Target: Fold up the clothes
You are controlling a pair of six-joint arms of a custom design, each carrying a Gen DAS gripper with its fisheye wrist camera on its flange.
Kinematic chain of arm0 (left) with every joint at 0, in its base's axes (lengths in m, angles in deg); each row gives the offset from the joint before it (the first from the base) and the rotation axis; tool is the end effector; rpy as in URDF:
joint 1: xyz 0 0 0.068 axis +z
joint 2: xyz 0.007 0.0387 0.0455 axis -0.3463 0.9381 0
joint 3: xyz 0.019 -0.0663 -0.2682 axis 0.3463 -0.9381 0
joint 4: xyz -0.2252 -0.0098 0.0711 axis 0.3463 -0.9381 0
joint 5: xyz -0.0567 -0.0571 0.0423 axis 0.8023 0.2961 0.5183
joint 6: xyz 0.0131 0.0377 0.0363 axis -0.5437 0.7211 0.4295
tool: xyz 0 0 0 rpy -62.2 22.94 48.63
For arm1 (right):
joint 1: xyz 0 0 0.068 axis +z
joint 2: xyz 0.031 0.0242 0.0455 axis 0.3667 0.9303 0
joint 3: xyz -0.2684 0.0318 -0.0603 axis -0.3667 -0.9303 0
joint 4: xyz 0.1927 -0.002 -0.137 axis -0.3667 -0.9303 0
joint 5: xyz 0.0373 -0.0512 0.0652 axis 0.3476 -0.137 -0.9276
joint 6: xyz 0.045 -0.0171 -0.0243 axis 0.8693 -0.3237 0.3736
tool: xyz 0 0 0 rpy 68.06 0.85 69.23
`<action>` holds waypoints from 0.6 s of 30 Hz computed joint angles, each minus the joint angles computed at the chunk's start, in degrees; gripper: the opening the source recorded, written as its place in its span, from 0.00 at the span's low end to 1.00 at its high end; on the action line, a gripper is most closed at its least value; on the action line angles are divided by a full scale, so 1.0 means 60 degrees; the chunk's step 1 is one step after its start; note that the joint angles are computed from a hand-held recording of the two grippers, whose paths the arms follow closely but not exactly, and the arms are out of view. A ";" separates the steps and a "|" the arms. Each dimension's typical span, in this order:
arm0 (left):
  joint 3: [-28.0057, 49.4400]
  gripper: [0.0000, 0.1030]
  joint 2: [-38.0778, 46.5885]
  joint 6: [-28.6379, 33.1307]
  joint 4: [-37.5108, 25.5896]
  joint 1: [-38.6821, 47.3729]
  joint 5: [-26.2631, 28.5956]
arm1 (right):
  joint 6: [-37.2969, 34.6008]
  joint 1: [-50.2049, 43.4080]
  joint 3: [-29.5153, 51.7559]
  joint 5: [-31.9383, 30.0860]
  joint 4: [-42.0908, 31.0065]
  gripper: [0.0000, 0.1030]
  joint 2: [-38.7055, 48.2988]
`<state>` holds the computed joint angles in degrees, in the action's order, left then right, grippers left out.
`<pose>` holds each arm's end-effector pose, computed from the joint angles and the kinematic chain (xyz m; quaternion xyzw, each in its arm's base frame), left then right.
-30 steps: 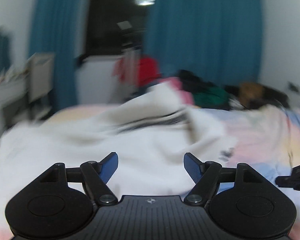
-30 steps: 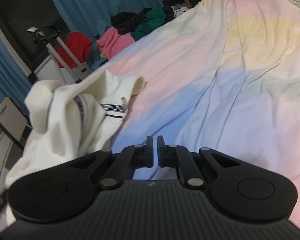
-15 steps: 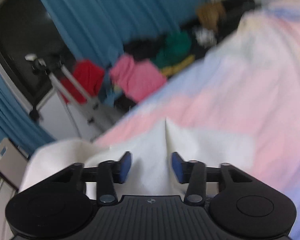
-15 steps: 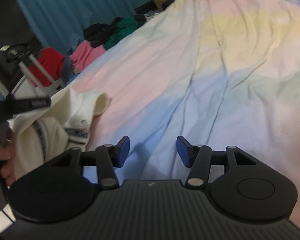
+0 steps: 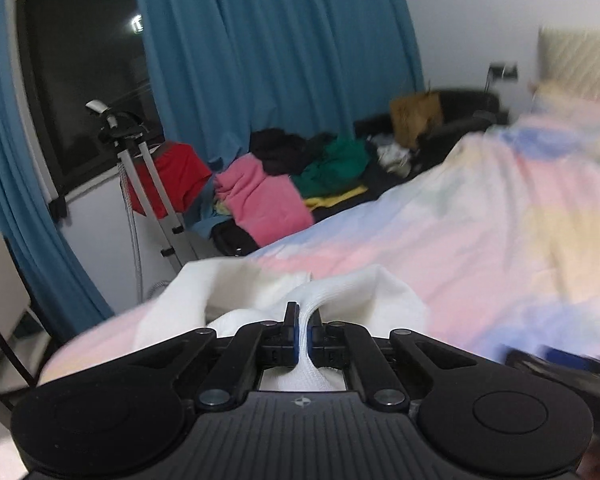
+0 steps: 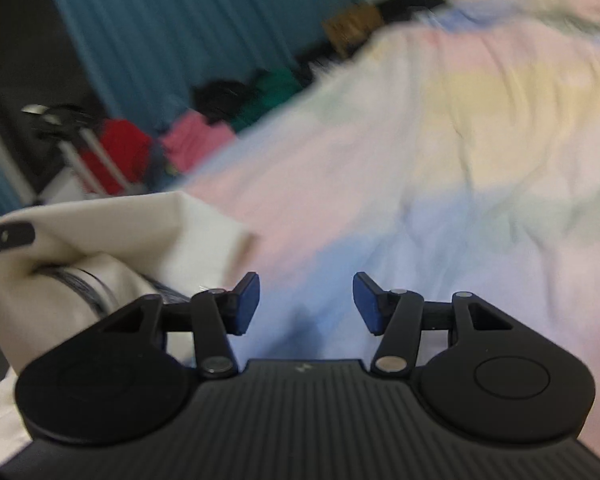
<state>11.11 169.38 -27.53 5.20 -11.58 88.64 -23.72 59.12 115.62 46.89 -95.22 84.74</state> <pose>0.2900 0.0269 0.3359 0.2968 0.8019 -0.0353 0.5173 0.2008 0.1222 0.2765 0.3576 0.7790 0.0705 0.5102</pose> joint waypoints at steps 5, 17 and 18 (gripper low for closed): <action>-0.1175 0.03 -0.1991 0.2138 -0.2648 0.3824 0.3391 | -0.0604 0.0404 -0.1717 -0.0830 0.3091 0.54 -0.1585; -0.0067 0.03 0.1364 0.5835 -0.7412 0.8213 0.5703 | 0.1981 -0.1590 -0.3125 -0.6567 0.5994 0.61 -0.0835; 0.0163 0.03 0.1576 0.6115 -0.7735 0.8294 0.5793 | 0.2053 -0.1703 -0.2945 -0.6713 0.5955 0.61 -0.0458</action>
